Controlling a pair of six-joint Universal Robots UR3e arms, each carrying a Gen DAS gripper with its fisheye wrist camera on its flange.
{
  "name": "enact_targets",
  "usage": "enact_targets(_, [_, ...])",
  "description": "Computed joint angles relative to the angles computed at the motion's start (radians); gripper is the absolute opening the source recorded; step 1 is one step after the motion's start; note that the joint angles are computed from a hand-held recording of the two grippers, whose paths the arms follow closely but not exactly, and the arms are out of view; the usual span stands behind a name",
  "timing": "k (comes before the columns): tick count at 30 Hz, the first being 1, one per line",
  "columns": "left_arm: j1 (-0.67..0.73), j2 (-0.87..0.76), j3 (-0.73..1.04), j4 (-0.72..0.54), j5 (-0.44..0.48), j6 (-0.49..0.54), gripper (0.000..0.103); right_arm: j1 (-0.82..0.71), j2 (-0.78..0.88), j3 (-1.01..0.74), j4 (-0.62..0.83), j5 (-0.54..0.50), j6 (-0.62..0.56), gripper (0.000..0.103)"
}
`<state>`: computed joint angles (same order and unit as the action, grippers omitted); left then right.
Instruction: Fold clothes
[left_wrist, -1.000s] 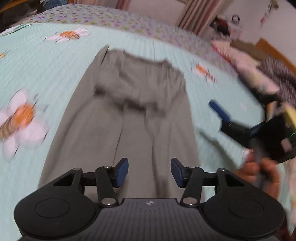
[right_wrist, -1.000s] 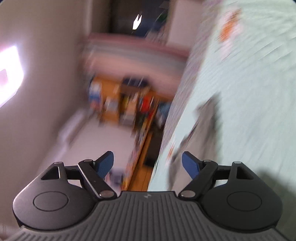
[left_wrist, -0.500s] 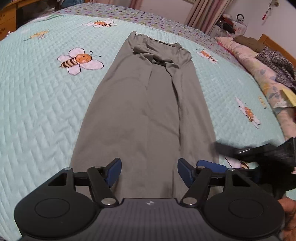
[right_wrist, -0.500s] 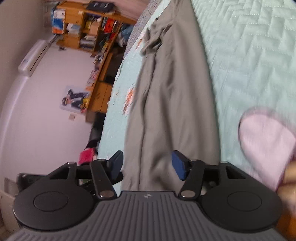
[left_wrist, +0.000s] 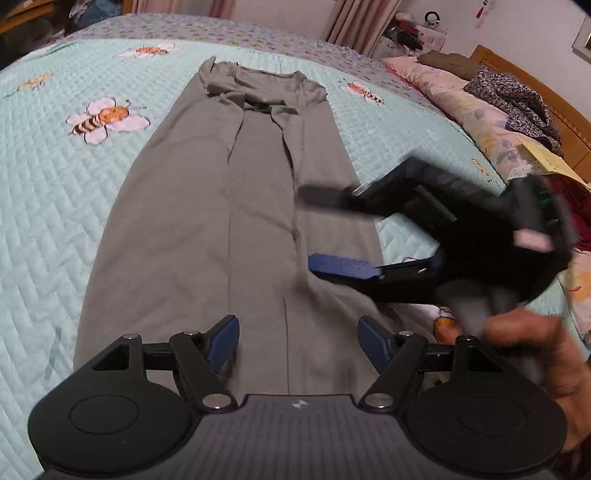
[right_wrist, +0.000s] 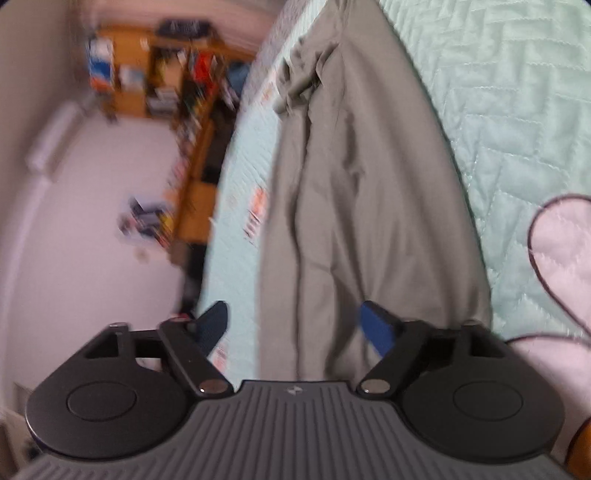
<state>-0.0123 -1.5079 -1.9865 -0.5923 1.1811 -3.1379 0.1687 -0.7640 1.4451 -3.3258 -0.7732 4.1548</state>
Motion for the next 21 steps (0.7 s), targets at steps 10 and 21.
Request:
enact_targets(10, [0.139,-0.014,-0.061,-0.029,-0.202,0.143,0.082,0.009,0.070,-0.250,0.306,-0.013,-0.069,0.070])
enact_targets(21, [0.150,-0.001,0.046,-0.117,-0.136,0.166,0.083,-0.013,0.106,-0.290,0.204,0.032,-0.014,0.081])
